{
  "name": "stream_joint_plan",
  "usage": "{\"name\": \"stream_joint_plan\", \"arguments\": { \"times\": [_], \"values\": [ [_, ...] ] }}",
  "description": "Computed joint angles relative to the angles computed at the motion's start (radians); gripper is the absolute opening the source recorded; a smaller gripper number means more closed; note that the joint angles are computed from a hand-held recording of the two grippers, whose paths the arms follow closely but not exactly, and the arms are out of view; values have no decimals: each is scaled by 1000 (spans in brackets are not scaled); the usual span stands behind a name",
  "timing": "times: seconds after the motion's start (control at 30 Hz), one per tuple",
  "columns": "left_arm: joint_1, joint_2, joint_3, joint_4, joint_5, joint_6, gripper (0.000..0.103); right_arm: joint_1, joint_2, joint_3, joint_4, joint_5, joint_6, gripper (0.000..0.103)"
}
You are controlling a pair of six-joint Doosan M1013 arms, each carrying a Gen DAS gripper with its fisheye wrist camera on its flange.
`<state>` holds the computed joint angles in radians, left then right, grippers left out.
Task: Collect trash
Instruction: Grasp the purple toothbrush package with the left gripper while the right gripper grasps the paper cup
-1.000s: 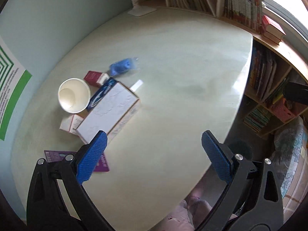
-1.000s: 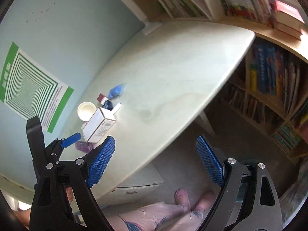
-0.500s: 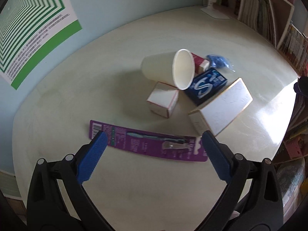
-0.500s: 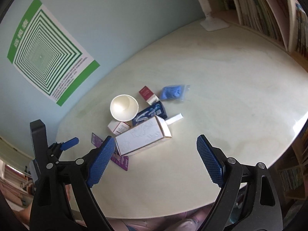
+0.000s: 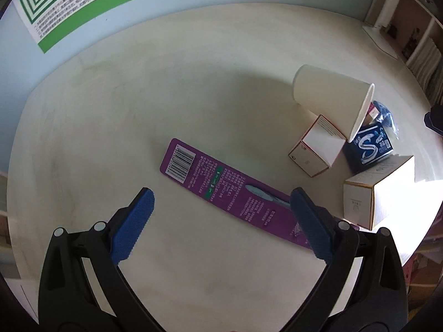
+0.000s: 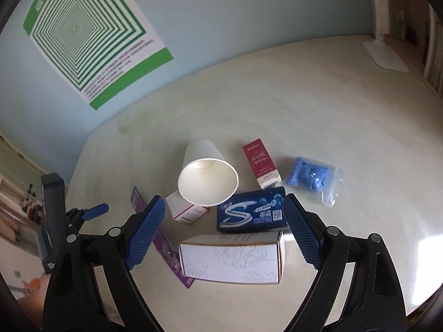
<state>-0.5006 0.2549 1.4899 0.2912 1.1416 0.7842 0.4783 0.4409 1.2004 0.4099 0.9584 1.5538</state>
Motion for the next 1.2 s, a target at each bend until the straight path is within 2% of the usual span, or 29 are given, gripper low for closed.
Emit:
{"name": "stream_joint_plan", "arguments": {
  "times": [0.27,0.53,0.7,0.77,0.93,1.03,1.1,1.13,1.2],
  "values": [
    [-4,55,-48,-10,98,-201,96,-27,149,-196,81,226,-221,86],
    [-3,80,-67,-29,151,-371,96,-34,247,-343,104,381,-399,86],
    [-10,75,-47,-48,155,-441,96,-23,269,-379,94,438,-541,86],
    [-12,70,-36,-56,152,-467,96,-11,271,-380,56,433,-587,86],
    [-10,70,-22,-65,158,-488,95,10,302,-420,62,436,-616,85],
    [-4,62,-2,-78,127,-514,93,17,322,-447,57,442,-622,78],
    [-4,56,5,-69,123,-528,89,22,338,-468,58,452,-624,66],
    [-3,54,7,-63,123,-531,83,22,339,-469,58,450,-625,63],
    [-1,52,5,-52,122,-522,70,22,346,-478,66,453,-620,48]
  ]
}}
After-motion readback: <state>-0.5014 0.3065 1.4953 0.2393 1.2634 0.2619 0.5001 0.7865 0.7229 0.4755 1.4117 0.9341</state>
